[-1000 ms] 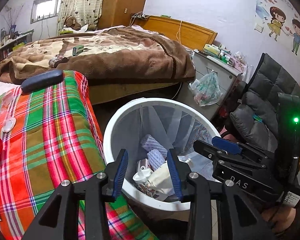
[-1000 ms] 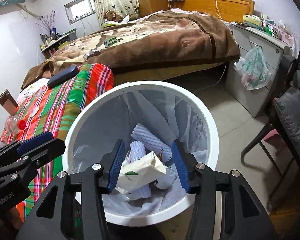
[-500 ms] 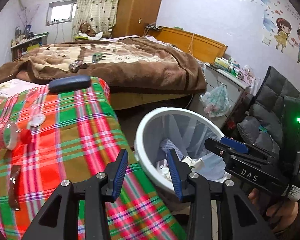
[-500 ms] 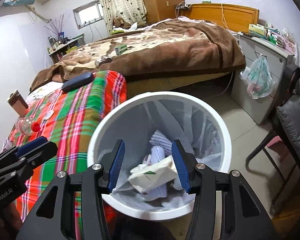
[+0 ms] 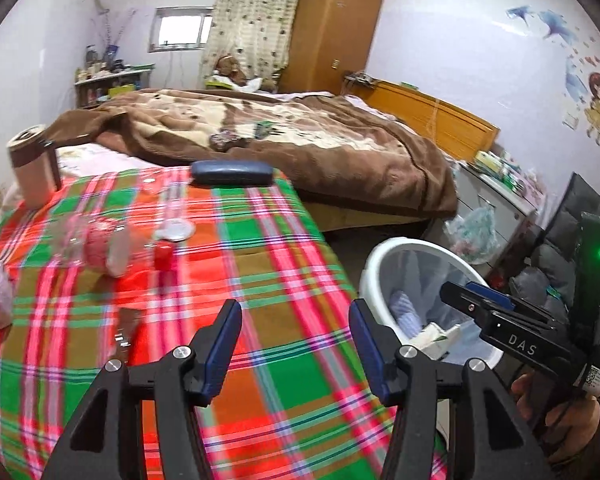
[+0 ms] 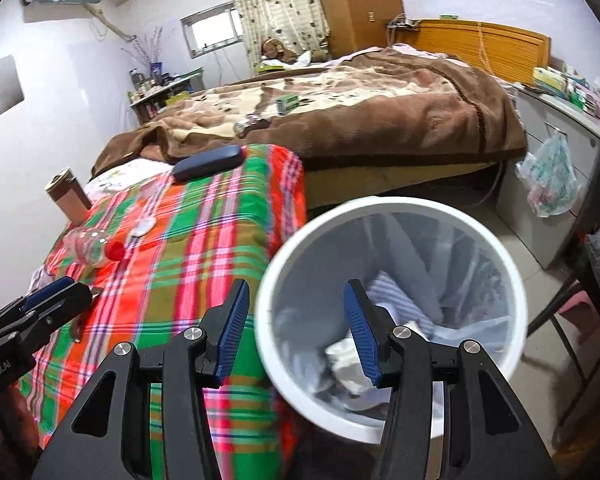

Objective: Collect trash
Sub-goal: 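Move both open grippers back over the plaid-covered bed, then grasp the brown snack wrapper with the left gripper while the right grasps the clear plastic cup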

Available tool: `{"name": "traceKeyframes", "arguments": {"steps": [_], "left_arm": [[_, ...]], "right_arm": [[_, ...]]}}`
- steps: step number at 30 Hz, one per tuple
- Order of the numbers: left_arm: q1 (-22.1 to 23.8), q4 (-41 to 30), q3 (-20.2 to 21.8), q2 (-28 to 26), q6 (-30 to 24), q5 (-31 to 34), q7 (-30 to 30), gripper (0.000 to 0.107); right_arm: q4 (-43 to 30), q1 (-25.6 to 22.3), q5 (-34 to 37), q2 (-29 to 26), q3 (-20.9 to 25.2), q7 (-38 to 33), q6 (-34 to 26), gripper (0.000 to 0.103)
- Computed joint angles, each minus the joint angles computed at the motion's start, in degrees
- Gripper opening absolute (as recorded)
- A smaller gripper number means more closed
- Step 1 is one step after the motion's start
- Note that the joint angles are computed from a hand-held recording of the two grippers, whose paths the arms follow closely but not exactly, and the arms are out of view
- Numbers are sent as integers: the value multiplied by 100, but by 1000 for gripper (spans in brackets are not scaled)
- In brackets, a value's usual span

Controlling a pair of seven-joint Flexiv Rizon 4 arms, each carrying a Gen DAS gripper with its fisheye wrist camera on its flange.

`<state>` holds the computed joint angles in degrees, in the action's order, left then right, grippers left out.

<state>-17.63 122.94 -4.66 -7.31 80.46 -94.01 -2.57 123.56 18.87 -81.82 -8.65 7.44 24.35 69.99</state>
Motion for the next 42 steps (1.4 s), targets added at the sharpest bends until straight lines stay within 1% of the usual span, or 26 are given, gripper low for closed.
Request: {"name": "traceKeyframes", "arguments": {"steps": [7,12,15,18,22,28,30,33,35,38,42], "left_arm": [[230,43,162,13,15,-94,17,55],[380,41,252,11,43,-251,95,55],[494,33,299,-34,73,-222,60,55],[613,49,330,-80,96,-40,-128,55],[729,68,329,-131,94,90,-192,55],[944,104,302,-305,2,601,-523,55],[1034,92,294,-401,-61,943,-778,55],[1134,72,207,-483,-98,1145,-798,55],[1245,42,217,-593,-260,1679,-1151,55],[1396,-12,126,-722,-323,1991,-1373,55],[1539,-58,-13,-805,-275,2044,-1416,55]], "right_arm": [[-302,134,-160,-263,-34,-67,197,57],[-508,85,-775,-407,-103,349,569,57],[-613,97,-727,-515,-73,251,629,57],[-700,148,-705,-610,-82,155,677,57],[-823,255,-523,-751,-108,-51,727,57],[-1014,457,-114,-966,-188,-501,753,57],[-1075,520,-16,-1026,-236,-592,786,57],[-1184,613,159,-1119,-301,-789,822,57],[-1291,673,363,-1208,-332,-1026,840,57],[-1464,772,617,-1368,-431,-1242,969,57],[-1705,935,1194,-1592,-515,-1829,1029,57]]}}
